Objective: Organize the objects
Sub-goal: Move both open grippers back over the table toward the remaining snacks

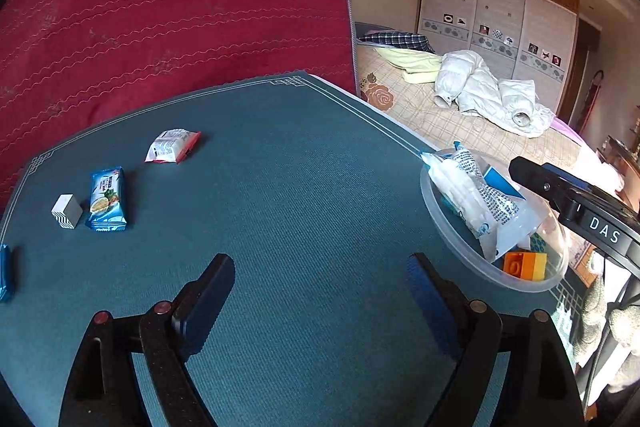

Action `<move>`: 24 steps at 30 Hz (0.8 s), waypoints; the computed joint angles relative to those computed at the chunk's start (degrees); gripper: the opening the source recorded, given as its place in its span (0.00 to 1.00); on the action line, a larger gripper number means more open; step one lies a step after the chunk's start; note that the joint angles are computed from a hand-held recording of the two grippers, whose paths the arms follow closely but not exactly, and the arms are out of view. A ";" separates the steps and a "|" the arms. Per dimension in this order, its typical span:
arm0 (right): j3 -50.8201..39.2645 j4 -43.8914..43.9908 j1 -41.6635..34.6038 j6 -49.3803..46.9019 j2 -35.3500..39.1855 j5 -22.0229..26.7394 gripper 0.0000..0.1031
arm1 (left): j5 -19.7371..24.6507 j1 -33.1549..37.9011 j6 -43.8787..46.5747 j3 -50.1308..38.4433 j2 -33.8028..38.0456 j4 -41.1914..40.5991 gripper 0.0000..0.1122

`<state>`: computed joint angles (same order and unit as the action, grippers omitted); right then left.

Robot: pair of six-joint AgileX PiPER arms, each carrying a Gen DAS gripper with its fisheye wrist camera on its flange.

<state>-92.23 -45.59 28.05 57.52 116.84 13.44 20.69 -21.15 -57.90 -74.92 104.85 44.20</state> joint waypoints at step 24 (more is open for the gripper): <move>-44.02 54.40 9.39 -55.32 27.50 23.26 0.73 | 6.53 13.17 -16.76 9.39 -4.59 13.25 0.91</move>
